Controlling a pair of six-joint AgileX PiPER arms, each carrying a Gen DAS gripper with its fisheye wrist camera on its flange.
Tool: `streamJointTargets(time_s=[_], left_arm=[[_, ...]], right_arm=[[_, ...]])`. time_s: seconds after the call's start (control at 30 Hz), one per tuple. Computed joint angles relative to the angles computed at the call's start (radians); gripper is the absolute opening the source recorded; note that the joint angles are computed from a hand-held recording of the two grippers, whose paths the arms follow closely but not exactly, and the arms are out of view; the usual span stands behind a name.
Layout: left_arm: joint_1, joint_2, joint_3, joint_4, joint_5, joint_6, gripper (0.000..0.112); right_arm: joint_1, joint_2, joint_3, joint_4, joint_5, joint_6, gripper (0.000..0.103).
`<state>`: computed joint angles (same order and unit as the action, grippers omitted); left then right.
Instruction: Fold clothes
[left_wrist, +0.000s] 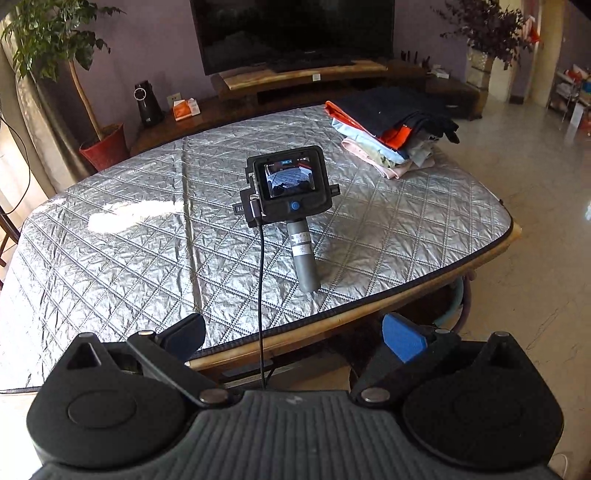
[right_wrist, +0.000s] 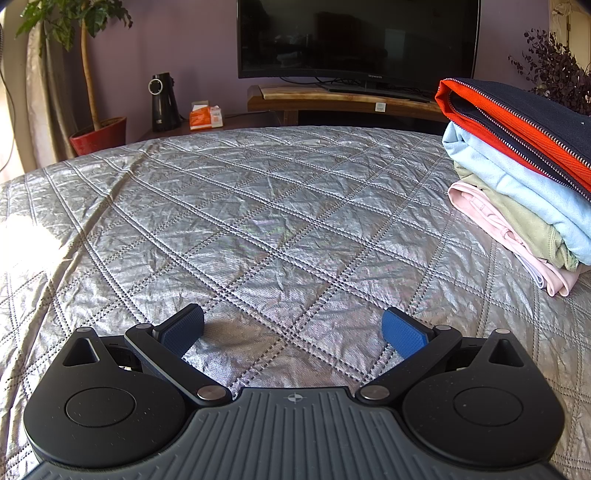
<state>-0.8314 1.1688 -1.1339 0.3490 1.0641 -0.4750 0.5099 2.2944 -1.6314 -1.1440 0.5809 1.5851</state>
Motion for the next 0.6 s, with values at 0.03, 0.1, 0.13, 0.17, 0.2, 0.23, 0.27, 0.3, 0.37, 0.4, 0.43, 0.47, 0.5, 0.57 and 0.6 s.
streamJointTargets(time_s=[0.03, 0.1, 0.13, 0.17, 0.2, 0.23, 0.27, 0.3, 0.37, 0.4, 0.43, 0.47, 0.5, 0.57, 0.6], left_arm=[[0.001, 0.0, 0.0, 0.0, -0.001, -0.001, 0.102], [0.004, 0.0, 0.003, -0.002, -0.003, 0.001, 0.102], [0.004, -0.001, 0.004, -0.003, -0.003, 0.001, 0.102], [0.005, -0.001, 0.005, -0.003, -0.004, 0.001, 0.102], [0.005, -0.001, 0.005, -0.003, -0.004, 0.001, 0.102], [0.004, -0.001, 0.005, -0.004, -0.004, 0.002, 0.102], [0.004, -0.001, 0.005, -0.003, -0.004, 0.002, 0.102], [0.002, -0.001, 0.005, -0.001, -0.003, 0.001, 0.102], [-0.004, 0.001, 0.004, 0.004, -0.002, -0.004, 0.102], [-0.006, 0.001, 0.003, 0.006, -0.001, -0.006, 0.102], [-0.008, 0.002, 0.003, 0.008, 0.0, -0.008, 0.102], [-0.011, 0.002, 0.004, 0.011, 0.001, -0.01, 0.102], [-0.012, 0.002, 0.004, 0.013, 0.001, -0.012, 0.102], [-0.015, 0.003, 0.004, 0.016, 0.003, -0.016, 0.102], [-0.017, 0.004, 0.004, 0.017, 0.004, -0.018, 0.102]], right_arm=[[0.0, 0.0, 0.0, 0.0, 0.0, 0.0, 0.103], [0.0, 0.0, 0.0, 0.0, 0.0, 0.0, 0.103], [0.0, 0.0, 0.0, 0.0, 0.0, 0.0, 0.103], [0.0, 0.0, 0.0, 0.0, 0.0, -0.001, 0.103], [0.0, 0.0, 0.0, 0.0, 0.0, -0.001, 0.103], [0.0, 0.0, 0.0, 0.0, 0.0, -0.001, 0.103], [0.0, 0.0, 0.0, 0.0, 0.0, -0.001, 0.103], [0.0, 0.0, 0.0, 0.0, 0.0, -0.001, 0.103], [0.0, 0.0, 0.0, 0.0, 0.0, -0.001, 0.103], [0.0, 0.0, 0.0, 0.0, 0.0, -0.001, 0.103], [0.0, 0.0, 0.0, 0.0, 0.0, -0.001, 0.103], [0.0, 0.0, 0.0, 0.0, 0.0, -0.001, 0.103], [0.0, 0.0, 0.0, 0.0, 0.0, -0.001, 0.103], [0.0, 0.0, 0.0, 0.0, 0.0, -0.001, 0.103], [0.0, 0.0, 0.0, 0.0, 0.0, -0.001, 0.103]])
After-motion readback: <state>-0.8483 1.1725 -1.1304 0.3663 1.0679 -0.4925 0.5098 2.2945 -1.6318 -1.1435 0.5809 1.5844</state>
